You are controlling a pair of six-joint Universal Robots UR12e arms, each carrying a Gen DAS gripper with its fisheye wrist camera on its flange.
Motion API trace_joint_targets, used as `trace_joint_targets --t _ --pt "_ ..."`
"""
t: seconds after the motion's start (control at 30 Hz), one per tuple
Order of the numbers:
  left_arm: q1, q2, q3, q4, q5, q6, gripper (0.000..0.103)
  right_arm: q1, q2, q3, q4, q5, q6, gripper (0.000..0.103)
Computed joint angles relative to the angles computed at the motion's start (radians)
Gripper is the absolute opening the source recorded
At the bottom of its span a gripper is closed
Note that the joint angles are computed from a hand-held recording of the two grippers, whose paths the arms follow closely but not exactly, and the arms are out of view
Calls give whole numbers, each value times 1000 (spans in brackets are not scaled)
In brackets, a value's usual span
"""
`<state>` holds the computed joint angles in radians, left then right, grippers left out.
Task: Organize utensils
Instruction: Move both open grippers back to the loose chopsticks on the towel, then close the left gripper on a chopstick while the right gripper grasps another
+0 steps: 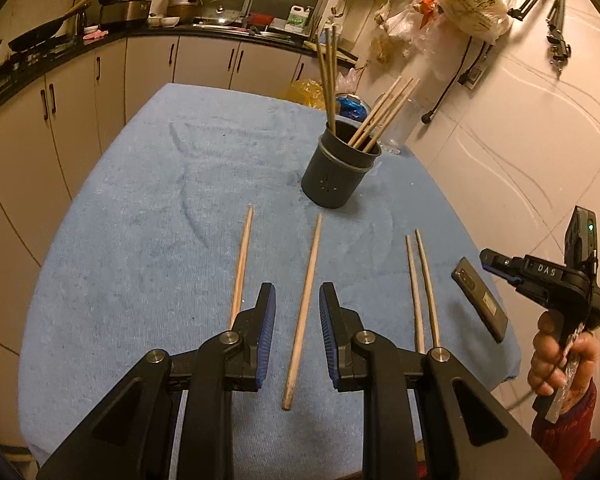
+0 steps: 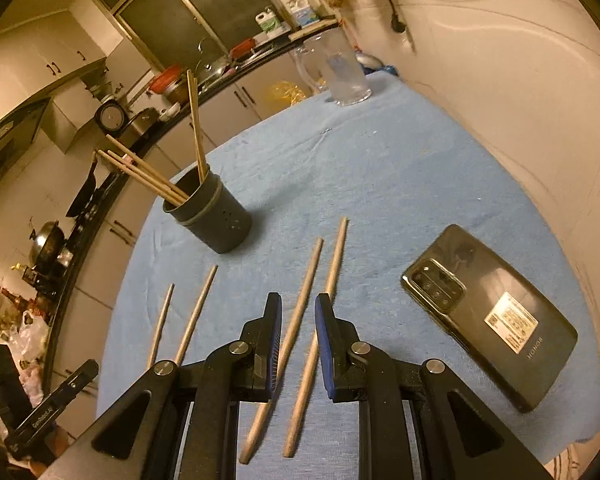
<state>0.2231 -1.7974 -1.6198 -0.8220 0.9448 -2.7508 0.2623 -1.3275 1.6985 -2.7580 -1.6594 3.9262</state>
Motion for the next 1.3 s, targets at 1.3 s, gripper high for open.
trace_joint_targets --t 1.3 --pt "-133 -238 272 -185 320 -9 9 -37 210 -298 448 -37 -116 8"
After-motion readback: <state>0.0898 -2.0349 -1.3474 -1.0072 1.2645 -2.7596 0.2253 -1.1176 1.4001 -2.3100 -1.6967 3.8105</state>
